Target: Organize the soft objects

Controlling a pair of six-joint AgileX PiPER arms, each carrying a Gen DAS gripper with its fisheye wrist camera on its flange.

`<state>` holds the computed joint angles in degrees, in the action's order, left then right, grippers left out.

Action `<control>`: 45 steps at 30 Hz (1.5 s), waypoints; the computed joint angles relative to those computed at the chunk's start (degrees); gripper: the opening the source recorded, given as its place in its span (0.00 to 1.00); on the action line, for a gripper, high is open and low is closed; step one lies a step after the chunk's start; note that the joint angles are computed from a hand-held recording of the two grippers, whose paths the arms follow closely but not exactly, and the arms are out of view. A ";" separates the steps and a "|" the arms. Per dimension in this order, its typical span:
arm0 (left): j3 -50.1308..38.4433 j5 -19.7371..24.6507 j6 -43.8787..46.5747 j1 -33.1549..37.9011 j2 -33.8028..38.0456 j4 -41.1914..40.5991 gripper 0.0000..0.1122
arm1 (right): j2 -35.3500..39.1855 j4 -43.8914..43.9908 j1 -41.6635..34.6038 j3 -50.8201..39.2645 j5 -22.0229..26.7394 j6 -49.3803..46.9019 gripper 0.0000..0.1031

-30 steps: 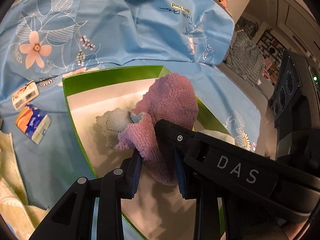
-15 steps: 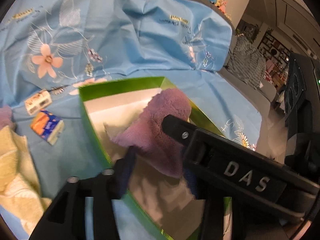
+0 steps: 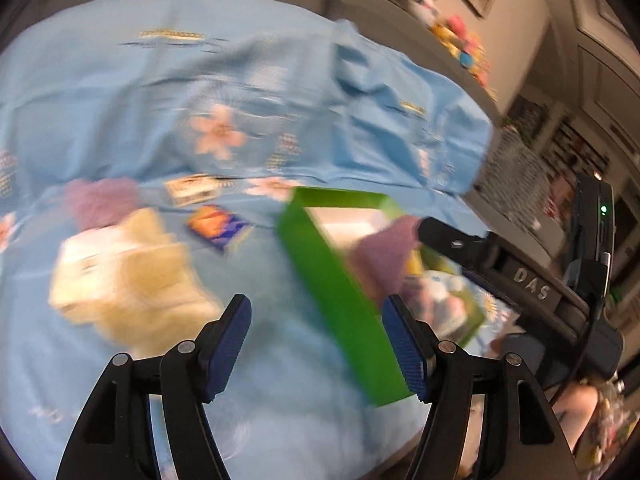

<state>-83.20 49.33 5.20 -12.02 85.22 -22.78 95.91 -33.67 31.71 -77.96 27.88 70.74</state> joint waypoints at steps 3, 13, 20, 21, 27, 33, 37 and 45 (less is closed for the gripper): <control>5.32 -0.39 -1.28 4.86 -4.58 1.80 0.61 | 0.90 0.08 2.35 -1.76 1.53 -2.30 0.99; 21.37 -0.67 3.87 23.28 -14.72 -2.29 0.61 | 7.76 16.46 6.15 -9.65 -0.61 -19.71 0.98; 26.37 1.38 9.86 31.81 -15.51 -6.49 0.61 | 21.27 32.92 7.41 -24.13 5.35 -34.29 0.98; 26.91 1.64 10.50 32.66 -15.52 -6.93 0.61 | 23.70 34.06 7.47 -26.74 6.60 -34.69 0.97; 27.80 2.61 13.06 35.77 -14.52 -8.45 0.61 | 34.10 36.44 8.05 -38.92 11.77 -35.07 0.93; 28.15 3.11 15.38 38.55 -13.20 -10.07 0.61 | 40.76 29.84 10.49 -47.99 16.17 -32.26 0.39; 28.18 3.91 16.42 40.66 -12.45 -10.91 0.61 | 37.33 36.21 9.89 -42.71 12.00 -37.15 0.16; 27.86 6.78 19.25 45.91 -13.91 -15.11 0.61 | 19.94 54.89 11.99 -23.19 0.27 -62.39 0.16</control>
<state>-55.35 56.11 24.45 33.89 71.31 -37.89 115.85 21.22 43.70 -101.15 28.15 8.35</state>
